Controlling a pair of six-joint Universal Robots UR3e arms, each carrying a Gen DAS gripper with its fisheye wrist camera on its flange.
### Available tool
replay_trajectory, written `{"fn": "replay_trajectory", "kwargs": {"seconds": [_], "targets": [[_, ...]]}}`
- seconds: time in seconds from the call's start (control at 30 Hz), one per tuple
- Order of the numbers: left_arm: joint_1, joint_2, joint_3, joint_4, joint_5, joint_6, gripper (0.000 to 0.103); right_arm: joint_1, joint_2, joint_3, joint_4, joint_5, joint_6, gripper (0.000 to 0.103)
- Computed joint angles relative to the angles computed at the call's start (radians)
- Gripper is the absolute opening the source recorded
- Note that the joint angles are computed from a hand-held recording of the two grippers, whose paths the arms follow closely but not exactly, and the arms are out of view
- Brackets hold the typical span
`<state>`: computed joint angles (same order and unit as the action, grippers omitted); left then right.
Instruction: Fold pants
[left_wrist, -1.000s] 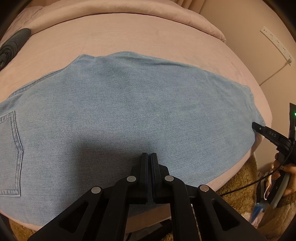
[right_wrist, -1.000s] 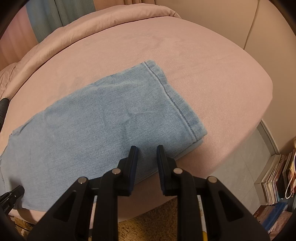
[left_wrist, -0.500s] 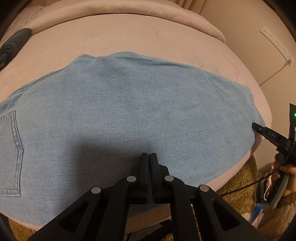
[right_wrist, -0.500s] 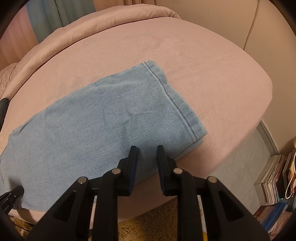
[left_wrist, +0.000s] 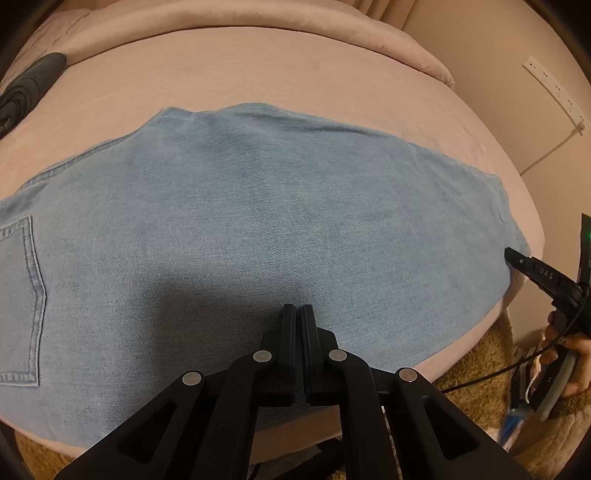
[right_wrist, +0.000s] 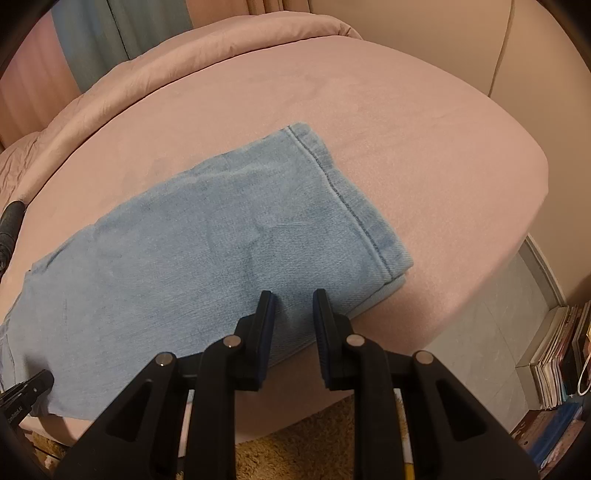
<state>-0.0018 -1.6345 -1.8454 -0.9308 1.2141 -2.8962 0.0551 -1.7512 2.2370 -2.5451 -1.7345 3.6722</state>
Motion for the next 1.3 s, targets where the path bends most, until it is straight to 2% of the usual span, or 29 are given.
{"fn": "replay_trajectory", "kwargs": {"seconds": [0.17, 0.33, 0.37, 0.4, 0.43, 0.47, 0.5, 0.53, 0.63, 0.8, 0.87, 0.93, 1.07, 1.13, 1.17, 1.2, 1.23, 1.3], "targets": [[-0.006, -0.007, 0.005, 0.002, 0.003, -0.007, 0.006, -0.001, -0.007, -0.001, 0.010, 0.000, 0.000, 0.021], [-0.024, -0.007, 0.048, -0.044, 0.004, 0.008, 0.007, -0.014, 0.000, -0.054, 0.081, 0.010, -0.015, 0.022], [-0.037, -0.008, 0.062, -0.048, 0.016, 0.005, 0.011, -0.006, 0.000, -0.064, 0.093, 0.000, -0.015, 0.023], [-0.051, -0.010, 0.073, -0.042, 0.033, 0.002, 0.014, 0.001, -0.005, -0.070, 0.100, -0.007, -0.017, 0.029], [-0.067, -0.007, 0.079, -0.020, 0.049, 0.005, 0.025, 0.009, -0.015, -0.073, 0.105, -0.014, -0.018, 0.042], [-0.073, -0.006, 0.083, -0.005, 0.050, 0.010, 0.032, 0.018, -0.032, -0.069, 0.108, -0.028, -0.014, 0.051], [-0.077, -0.004, 0.087, 0.012, 0.042, 0.012, 0.049, 0.028, -0.051, -0.067, 0.116, -0.053, -0.001, 0.065], [-0.075, -0.002, 0.087, 0.025, 0.024, 0.011, 0.060, 0.036, -0.081, -0.061, 0.130, -0.084, 0.015, 0.067], [-0.063, -0.027, 0.117, 0.021, -0.048, 0.002, 0.064, -0.003, -0.181, -0.008, 0.138, -0.082, 0.017, 0.070], [-0.093, -0.106, 0.161, -0.012, -0.040, -0.003, 0.064, -0.233, -0.418, 0.172, 0.133, 0.107, -0.021, 0.071], [-0.106, -0.135, 0.167, -0.031, -0.025, -0.017, 0.064, -0.318, -0.491, 0.235, 0.131, 0.214, -0.049, 0.067], [-0.124, -0.135, 0.153, 0.003, 0.000, -0.017, 0.064, -0.372, -0.511, 0.274, 0.102, 0.303, -0.075, 0.054], [-0.154, -0.142, 0.178, -0.009, 0.033, -0.022, 0.065, -0.406, -0.394, 0.322, -0.071, 0.410, -0.070, 0.050], [-0.146, -0.143, 0.178, -0.010, 0.014, -0.027, 0.065, -0.429, -0.344, 0.339, -0.099, 0.431, -0.038, 0.040], [-0.135, -0.139, 0.176, -0.017, -0.001, -0.024, 0.065, -0.432, -0.336, 0.353, -0.145, 0.428, -0.021, 0.038], [-0.122, -0.134, 0.171, -0.023, -0.018, -0.020, 0.065, -0.435, -0.341, 0.361, -0.161, 0.433, -0.015, 0.031], [-0.109, -0.134, 0.179, -0.044, -0.041, -0.017, 0.065, -0.442, -0.336, 0.368, -0.183, 0.438, -0.007, 0.019], [-0.085, -0.139, 0.213, -0.102, -0.083, -0.010, 0.065, -0.463, -0.328, 0.380, -0.219, 0.470, 0.008, 0.013]]}}
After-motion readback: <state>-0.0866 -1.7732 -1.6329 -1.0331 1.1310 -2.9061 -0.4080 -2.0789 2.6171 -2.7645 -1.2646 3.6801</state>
